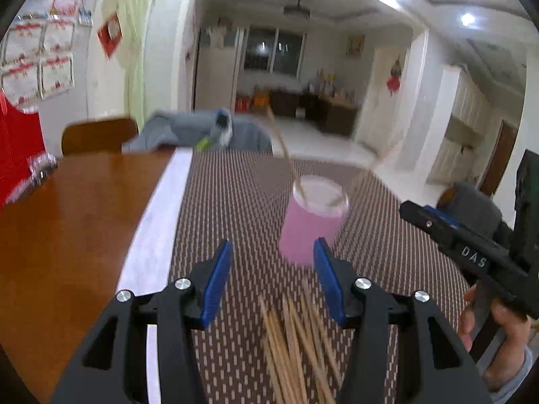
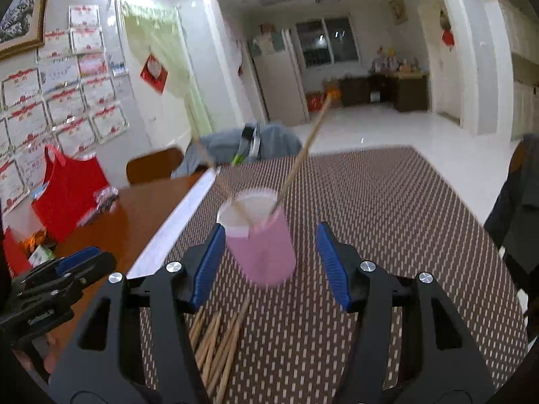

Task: Organize utensils
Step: 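Move the left tool back to the chopstick pile while the right tool returns too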

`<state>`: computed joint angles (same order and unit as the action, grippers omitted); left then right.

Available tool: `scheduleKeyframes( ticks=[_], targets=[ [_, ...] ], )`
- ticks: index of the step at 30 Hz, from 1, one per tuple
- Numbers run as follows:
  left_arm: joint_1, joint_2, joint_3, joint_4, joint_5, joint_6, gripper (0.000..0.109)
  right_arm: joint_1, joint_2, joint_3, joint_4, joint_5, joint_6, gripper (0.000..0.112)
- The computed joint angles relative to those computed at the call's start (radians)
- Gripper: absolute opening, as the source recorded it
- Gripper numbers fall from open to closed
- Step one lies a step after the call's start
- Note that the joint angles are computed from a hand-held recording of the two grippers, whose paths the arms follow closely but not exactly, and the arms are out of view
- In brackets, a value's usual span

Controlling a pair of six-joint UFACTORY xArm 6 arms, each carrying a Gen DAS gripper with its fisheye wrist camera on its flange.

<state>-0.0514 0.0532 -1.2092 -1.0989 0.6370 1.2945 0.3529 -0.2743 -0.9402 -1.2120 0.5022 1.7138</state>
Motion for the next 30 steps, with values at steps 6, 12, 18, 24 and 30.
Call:
scheduleKeyframes(
  ticks=[6,12,18,24,30],
  targets=[
    [0.01,-0.037,0.124,0.168,-0.033,-0.038,0.051,0.045,-0.005,0.077,0.197,-0.028,-0.157,0.057],
    [0.015,-0.041,0.212,0.314,-0.104,-0.088,0.051,0.096,-0.01,0.128,0.295,-0.036,-0.218,0.057],
    [0.017,-0.046,0.265,0.371,-0.129,-0.1,0.051,0.123,-0.003,0.142,0.329,-0.04,-0.236,0.057],
    [0.002,-0.047,0.288,0.388,-0.141,-0.104,0.051,0.135,0.008,0.147,0.333,-0.032,-0.228,0.057],
    [-0.026,-0.037,0.301,0.44,-0.175,-0.144,0.051,0.125,0.015,0.155,0.353,-0.041,-0.243,0.057]
  ],
)
